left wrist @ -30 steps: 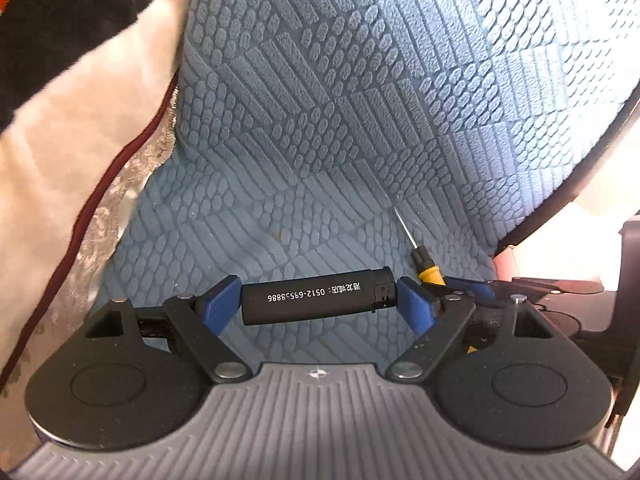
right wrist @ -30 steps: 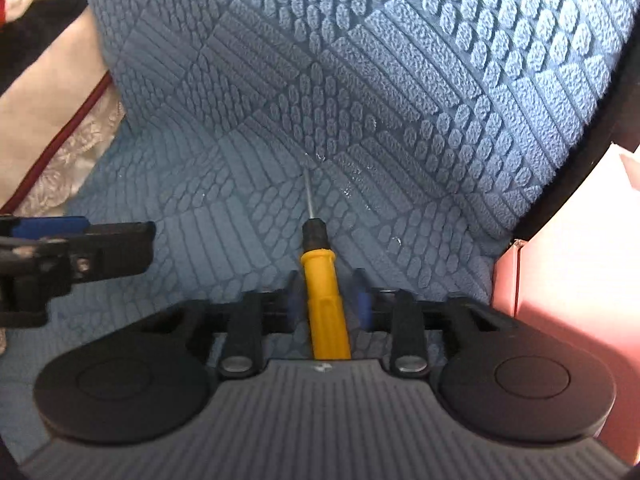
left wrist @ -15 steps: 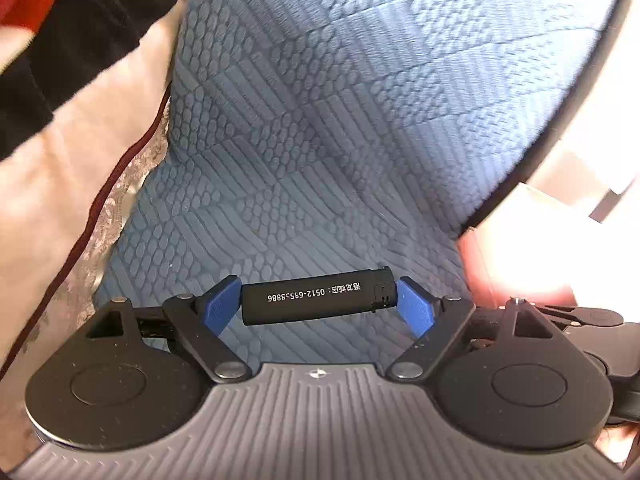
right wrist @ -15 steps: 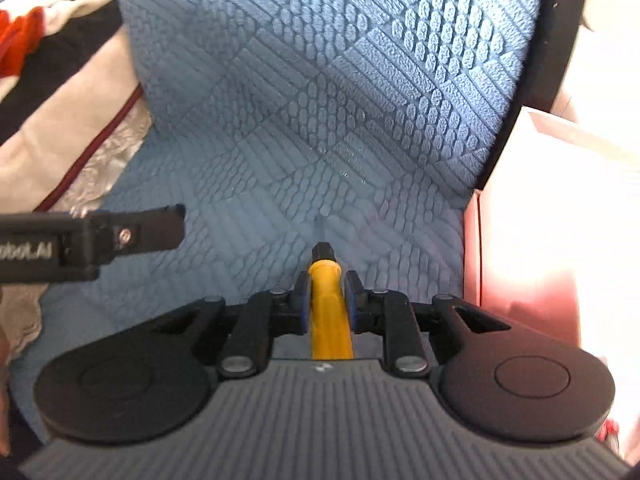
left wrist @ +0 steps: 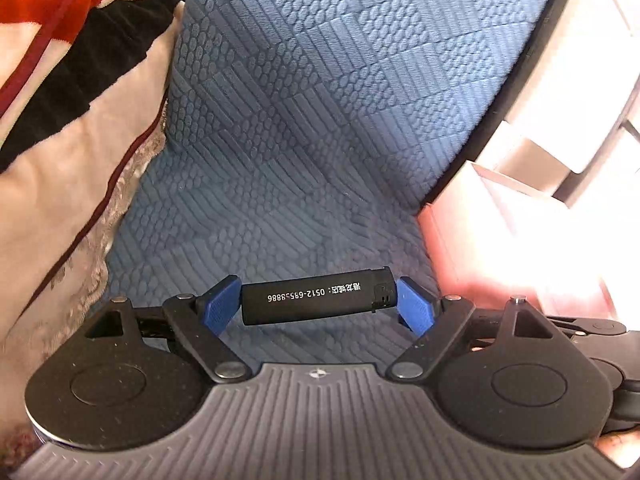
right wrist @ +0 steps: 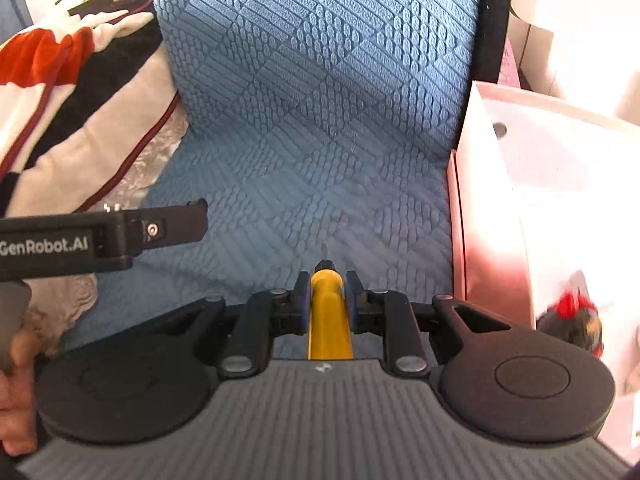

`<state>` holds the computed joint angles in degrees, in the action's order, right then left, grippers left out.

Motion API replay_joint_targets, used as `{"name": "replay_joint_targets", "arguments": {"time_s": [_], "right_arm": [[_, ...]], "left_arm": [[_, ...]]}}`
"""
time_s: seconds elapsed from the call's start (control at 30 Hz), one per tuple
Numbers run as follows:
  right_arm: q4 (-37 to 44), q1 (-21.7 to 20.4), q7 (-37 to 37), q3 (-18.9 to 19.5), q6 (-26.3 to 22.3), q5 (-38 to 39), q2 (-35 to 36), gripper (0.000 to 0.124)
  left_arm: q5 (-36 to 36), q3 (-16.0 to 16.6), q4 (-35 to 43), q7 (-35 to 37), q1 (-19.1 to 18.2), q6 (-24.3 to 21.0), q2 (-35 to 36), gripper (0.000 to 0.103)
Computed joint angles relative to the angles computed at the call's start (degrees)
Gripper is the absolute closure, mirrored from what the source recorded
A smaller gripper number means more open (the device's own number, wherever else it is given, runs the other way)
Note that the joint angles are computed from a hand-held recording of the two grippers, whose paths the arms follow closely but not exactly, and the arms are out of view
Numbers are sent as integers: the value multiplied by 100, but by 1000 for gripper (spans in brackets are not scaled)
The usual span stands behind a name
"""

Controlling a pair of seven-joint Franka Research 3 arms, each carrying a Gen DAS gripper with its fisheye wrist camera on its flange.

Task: Organize rigid objects
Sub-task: 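Lift the USB stick with the left tool while the right tool carries the screwdriver to the pink box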

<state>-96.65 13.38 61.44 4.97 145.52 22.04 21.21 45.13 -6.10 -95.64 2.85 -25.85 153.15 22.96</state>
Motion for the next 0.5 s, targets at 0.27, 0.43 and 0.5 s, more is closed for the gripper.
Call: {"name": "replay_joint_targets", "arguments": {"time_s": [0.27,0.43,0.5], "right_arm": [[-415,-43,60,-41,-152,112,-577,102],[-586,-70,168,-116,-277,112,-881,102],[-617,-87,205,-143,-310,106,-980,102]], "left_arm": [[-72,-213,-133,154,-80,-242,-333,16],[-285,-352,-64,349,-63,-246,-410,16],[-373,-397,29,490,-71,-255,-406,16]]}}
